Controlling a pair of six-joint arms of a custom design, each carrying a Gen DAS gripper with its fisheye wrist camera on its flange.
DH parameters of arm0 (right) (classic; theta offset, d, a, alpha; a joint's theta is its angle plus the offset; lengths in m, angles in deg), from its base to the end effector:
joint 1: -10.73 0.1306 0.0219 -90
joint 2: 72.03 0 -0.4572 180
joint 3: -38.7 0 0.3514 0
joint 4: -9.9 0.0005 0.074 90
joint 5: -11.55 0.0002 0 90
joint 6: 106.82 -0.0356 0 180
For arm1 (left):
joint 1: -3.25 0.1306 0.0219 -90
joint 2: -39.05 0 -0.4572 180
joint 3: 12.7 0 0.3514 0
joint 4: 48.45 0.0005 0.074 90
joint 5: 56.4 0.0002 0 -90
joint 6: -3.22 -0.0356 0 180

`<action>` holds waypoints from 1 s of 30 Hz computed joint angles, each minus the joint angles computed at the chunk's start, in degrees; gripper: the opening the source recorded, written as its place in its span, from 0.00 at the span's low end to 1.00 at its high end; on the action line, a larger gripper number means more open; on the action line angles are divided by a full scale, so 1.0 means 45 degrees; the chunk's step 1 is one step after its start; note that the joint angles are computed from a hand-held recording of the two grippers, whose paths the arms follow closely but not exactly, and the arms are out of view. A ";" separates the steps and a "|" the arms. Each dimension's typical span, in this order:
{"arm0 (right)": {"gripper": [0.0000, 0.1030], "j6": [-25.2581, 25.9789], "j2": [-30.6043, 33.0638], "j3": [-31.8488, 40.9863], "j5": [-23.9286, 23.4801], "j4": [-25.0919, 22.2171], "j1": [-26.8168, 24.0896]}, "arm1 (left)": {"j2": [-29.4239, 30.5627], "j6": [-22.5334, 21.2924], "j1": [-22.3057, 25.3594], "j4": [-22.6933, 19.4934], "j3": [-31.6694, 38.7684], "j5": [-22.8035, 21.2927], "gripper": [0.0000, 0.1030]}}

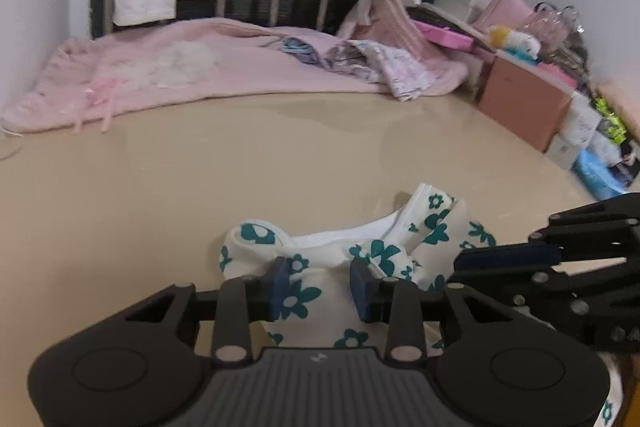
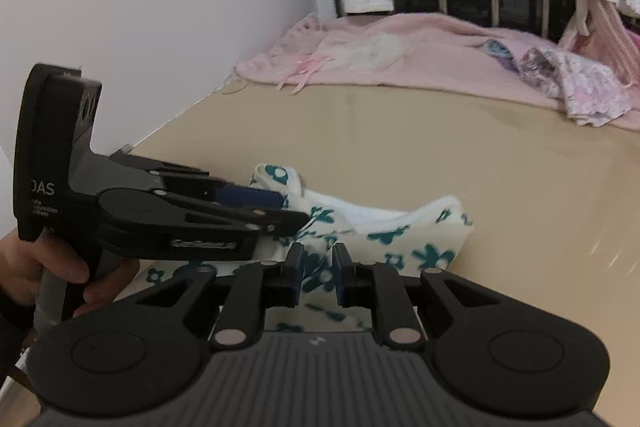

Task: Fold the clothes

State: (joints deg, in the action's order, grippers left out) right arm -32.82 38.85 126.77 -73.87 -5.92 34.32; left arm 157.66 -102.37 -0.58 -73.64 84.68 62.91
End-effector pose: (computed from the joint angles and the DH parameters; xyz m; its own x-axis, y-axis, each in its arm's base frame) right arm 0.5459 0.2347 0.3530 -0.6442 0.0185 -0.7647 -0.1708 0.9710 0.1674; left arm 0.6380 -0.0607 0.3285 -0.5901 0.2744 -0.7593 0.5747 0.8033 -0.1563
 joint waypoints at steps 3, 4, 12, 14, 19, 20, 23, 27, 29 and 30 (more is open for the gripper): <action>0.14 -0.0094 0.0408 0.0320 -0.0185 -0.0627 -0.0112 | -0.0121 0.0792 0.0386 0.0387 -0.0025 0.0636 0.36; 0.14 -0.0061 0.0284 0.0091 -0.0222 -0.0289 -0.0126 | -0.0236 0.1285 0.0559 0.0800 -0.0180 0.0698 0.40; 0.20 -0.1935 0.0218 -0.0033 0.0233 0.0196 -0.1109 | 0.0212 0.1428 0.0555 -0.0215 0.0782 0.0605 0.11; 0.16 -0.2036 0.0539 0.0221 -0.0246 -0.0014 -0.1223 | 0.0328 0.1478 0.0435 -0.0200 0.0898 0.0780 0.06; 0.12 -0.0599 0.0930 0.0653 0.0678 -0.0177 -0.0722 | 0.0681 0.0888 -0.0156 -0.0869 0.1369 -0.0248 0.05; 0.12 -0.0349 0.1004 0.0769 0.0959 -0.0257 -0.0662 | 0.0671 0.0825 -0.0220 -0.0748 0.1306 -0.0422 0.06; 0.14 -0.0113 0.0575 0.0461 0.1448 0.0023 -0.0579 | 0.0484 0.1539 0.0199 -0.0506 0.1117 0.0584 0.11; 0.14 0.0517 -0.0464 -0.0631 0.0881 0.1363 -0.0507 | -0.0245 0.2133 0.0939 0.0772 0.0180 0.1713 0.22; 0.14 0.1049 -0.0807 -0.1041 0.0303 0.1657 -0.0410 | -0.0423 0.1713 0.1116 0.0605 0.0048 0.1925 0.22; 0.16 0.1397 -0.0943 -0.1266 -0.0031 0.1817 -0.0350 | -0.0343 0.1103 0.1097 -0.0039 0.0223 0.2050 0.22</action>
